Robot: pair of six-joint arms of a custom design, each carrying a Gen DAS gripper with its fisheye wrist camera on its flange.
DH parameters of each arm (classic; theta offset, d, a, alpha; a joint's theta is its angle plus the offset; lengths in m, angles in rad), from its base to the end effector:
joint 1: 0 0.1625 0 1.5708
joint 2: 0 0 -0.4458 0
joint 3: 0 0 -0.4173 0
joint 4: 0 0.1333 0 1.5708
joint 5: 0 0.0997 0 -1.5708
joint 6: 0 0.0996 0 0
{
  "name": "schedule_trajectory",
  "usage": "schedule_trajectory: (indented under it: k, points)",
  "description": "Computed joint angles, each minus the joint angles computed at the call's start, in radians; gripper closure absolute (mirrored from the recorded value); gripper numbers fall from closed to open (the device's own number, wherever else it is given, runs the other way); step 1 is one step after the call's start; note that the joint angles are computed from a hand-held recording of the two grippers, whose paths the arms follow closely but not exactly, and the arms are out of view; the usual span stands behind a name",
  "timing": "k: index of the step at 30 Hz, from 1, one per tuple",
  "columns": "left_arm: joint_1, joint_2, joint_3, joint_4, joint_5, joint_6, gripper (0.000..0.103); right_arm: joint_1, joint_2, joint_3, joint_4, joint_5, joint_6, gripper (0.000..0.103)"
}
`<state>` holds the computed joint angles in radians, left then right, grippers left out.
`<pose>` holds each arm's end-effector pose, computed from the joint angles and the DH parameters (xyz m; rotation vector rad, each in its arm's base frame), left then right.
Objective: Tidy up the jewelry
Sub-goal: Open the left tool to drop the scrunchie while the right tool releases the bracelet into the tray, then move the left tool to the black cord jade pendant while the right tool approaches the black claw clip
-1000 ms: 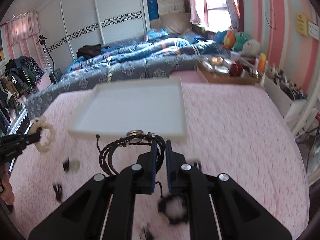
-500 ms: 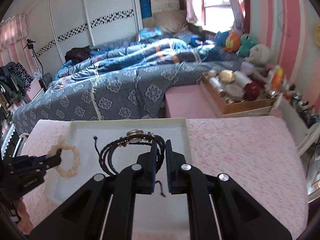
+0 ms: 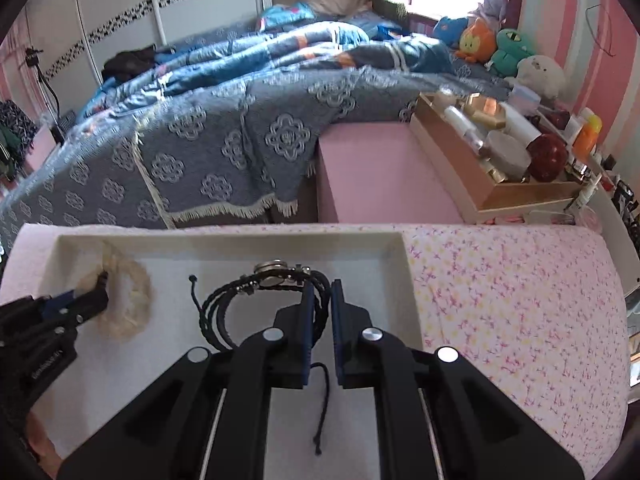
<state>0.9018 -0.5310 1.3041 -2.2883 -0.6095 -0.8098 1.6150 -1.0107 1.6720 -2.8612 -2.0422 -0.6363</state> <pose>-0.3148 -0.7448 0.0344 -0.1278 2.2837 -0.7566 0.1189 -0.6944 0.2708 0.6383 -2.3775 0.5918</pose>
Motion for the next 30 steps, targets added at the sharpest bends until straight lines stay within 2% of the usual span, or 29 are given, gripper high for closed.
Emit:
schedule_trajectory:
  k: [4, 8, 12, 13, 15, 17, 18, 21, 23, 30]
  points:
    - [0.004, 0.013, -0.016, 0.003, -0.001, 0.000, 0.085, -0.008, 0.032, -0.035, 0.021, -0.031, 0.014, 0.095]
    - [0.000, 0.021, -0.033, 0.043, 0.012, -0.006, 0.072, -0.006, 0.039, -0.061, 0.068, -0.041, 0.029, 0.094]
    - [-0.004, 0.004, -0.012, 0.051, 0.004, -0.038, 0.069, -0.003, 0.025, -0.063, 0.089, -0.031, 0.038, 0.093]
    - [-0.011, -0.003, -0.001, 0.050, 0.008, -0.042, 0.066, -0.003, 0.014, -0.059, 0.100, -0.020, 0.039, 0.093]
    - [-0.032, -0.023, 0.030, 0.051, 0.038, -0.055, 0.050, -0.005, -0.008, -0.045, 0.106, 0.006, 0.043, 0.090]
    - [-0.055, -0.042, 0.061, 0.034, 0.068, -0.054, 0.034, -0.004, -0.044, -0.022, 0.109, 0.033, 0.041, 0.075]
    - [-0.069, -0.055, 0.078, 0.036, 0.079, -0.058, 0.033, -0.001, -0.062, -0.008, 0.098, 0.043, 0.024, 0.066]
    - [-0.102, -0.096, 0.121, 0.055, 0.090, -0.085, 0.032, 0.013, -0.112, 0.050, 0.028, 0.033, -0.044, 0.065]
    - [-0.136, -0.138, 0.173, 0.085, 0.114, -0.140, 0.020, 0.015, -0.162, 0.085, 0.052, 0.054, -0.050, 0.065]
    - [-0.226, -0.249, 0.307, 0.239, 0.135, -0.337, 0.010, 0.014, -0.324, 0.213, 0.070, 0.072, -0.113, 0.060]
